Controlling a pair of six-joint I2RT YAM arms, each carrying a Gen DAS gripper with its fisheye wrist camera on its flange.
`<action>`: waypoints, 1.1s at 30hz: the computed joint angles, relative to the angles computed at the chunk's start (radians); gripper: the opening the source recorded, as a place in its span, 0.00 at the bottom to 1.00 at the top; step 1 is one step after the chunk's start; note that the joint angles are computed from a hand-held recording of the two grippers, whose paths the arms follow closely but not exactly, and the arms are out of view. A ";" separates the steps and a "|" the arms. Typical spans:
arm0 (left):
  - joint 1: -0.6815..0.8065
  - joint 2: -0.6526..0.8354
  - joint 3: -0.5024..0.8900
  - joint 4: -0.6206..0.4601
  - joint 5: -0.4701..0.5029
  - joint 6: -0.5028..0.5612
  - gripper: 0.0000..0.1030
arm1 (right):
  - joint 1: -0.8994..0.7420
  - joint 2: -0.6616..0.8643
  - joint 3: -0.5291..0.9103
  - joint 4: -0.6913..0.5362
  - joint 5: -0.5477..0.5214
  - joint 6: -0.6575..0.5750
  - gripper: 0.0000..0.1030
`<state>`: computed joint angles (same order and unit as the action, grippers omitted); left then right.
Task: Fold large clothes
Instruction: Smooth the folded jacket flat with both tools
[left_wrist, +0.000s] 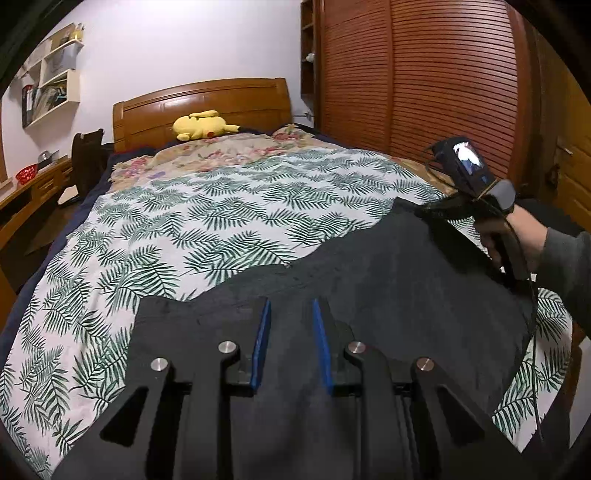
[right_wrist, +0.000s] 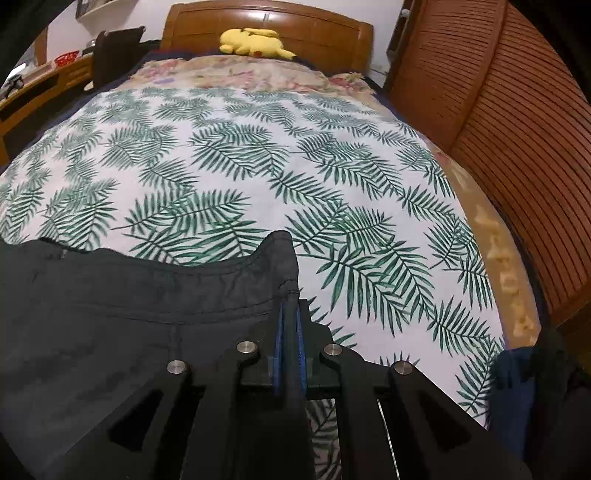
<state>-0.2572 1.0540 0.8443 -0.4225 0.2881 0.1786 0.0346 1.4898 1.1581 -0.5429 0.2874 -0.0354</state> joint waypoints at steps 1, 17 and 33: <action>-0.005 -0.003 -0.002 -0.002 0.001 0.000 0.21 | 0.012 -0.051 -0.031 0.013 0.012 0.000 0.22; -0.147 -0.256 -0.100 -0.168 -0.119 -0.064 0.21 | 0.275 -0.803 -0.484 -0.361 -0.091 0.119 0.55; 0.203 -0.526 -0.208 -0.464 0.020 0.034 0.23 | 0.294 -1.016 -0.566 -0.419 -0.047 0.136 0.53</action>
<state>-0.0538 0.5278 0.6368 -0.8864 0.3080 0.2130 0.3288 0.4734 0.5925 -0.9623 0.2408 0.1001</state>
